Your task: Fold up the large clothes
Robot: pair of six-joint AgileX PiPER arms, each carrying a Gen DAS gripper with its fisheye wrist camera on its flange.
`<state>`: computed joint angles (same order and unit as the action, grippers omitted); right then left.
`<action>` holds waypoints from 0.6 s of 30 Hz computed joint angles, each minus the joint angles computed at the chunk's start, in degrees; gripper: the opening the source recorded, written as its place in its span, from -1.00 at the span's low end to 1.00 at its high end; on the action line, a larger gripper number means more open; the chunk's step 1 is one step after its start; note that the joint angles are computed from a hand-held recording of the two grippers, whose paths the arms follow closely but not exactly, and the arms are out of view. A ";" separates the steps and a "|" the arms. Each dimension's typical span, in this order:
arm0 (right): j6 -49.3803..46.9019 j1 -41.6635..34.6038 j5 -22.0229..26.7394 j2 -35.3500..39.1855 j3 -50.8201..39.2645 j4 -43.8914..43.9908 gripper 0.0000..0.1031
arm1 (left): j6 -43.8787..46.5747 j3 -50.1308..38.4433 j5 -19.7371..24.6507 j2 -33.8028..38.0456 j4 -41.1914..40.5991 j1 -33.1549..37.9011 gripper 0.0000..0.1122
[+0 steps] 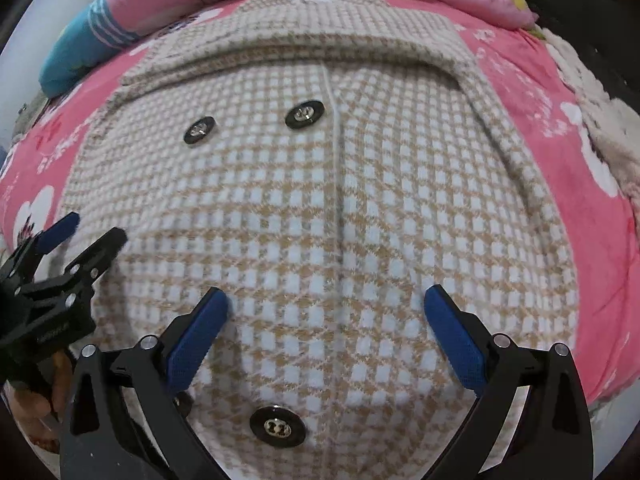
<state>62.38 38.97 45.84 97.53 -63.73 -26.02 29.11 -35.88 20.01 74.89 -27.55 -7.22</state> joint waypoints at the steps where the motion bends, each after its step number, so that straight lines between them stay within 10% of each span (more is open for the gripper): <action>1: 0.47 -0.23 -0.75 0.01 0.21 0.11 0.84 | -0.69 0.43 -0.78 -0.13 0.84 -0.43 0.74; 18: -0.06 -0.98 2.29 2.42 -3.43 2.44 0.84 | 1.79 1.87 -3.26 -0.09 -2.56 -0.39 0.74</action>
